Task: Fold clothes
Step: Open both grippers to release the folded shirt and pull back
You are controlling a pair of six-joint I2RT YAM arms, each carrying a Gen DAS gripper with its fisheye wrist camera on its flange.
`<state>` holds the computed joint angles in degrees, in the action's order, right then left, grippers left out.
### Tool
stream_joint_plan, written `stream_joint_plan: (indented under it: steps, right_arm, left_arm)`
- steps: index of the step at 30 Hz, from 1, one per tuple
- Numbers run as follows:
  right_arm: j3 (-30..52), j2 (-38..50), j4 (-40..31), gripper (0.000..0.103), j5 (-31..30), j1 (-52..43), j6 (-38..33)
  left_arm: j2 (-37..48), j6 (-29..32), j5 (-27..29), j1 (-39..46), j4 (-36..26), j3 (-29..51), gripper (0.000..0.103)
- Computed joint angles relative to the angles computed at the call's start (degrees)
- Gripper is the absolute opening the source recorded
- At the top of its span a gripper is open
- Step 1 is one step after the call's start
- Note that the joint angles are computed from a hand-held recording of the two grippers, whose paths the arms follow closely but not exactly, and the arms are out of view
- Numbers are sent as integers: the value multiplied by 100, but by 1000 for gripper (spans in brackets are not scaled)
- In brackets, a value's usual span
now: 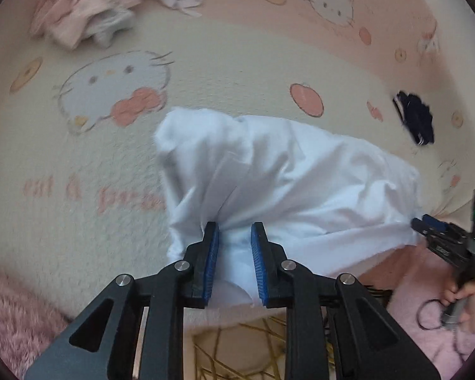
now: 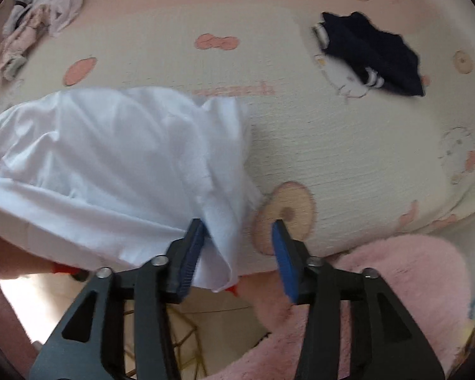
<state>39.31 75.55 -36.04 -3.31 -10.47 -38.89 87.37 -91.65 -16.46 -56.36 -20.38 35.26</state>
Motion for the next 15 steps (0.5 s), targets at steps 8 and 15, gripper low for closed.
stream_joint_plan:
  steps: [8,15]
  right_arm:
    - [1501,558,-1322,47,-2110,-1058,10]
    - [1657,824,-1110,47,-1669,237,720]
  left_arm:
    - [-902,-1030,-1096,-179,-770,-272,23]
    - [-1332,-234,-565,888,302,-1056,23]
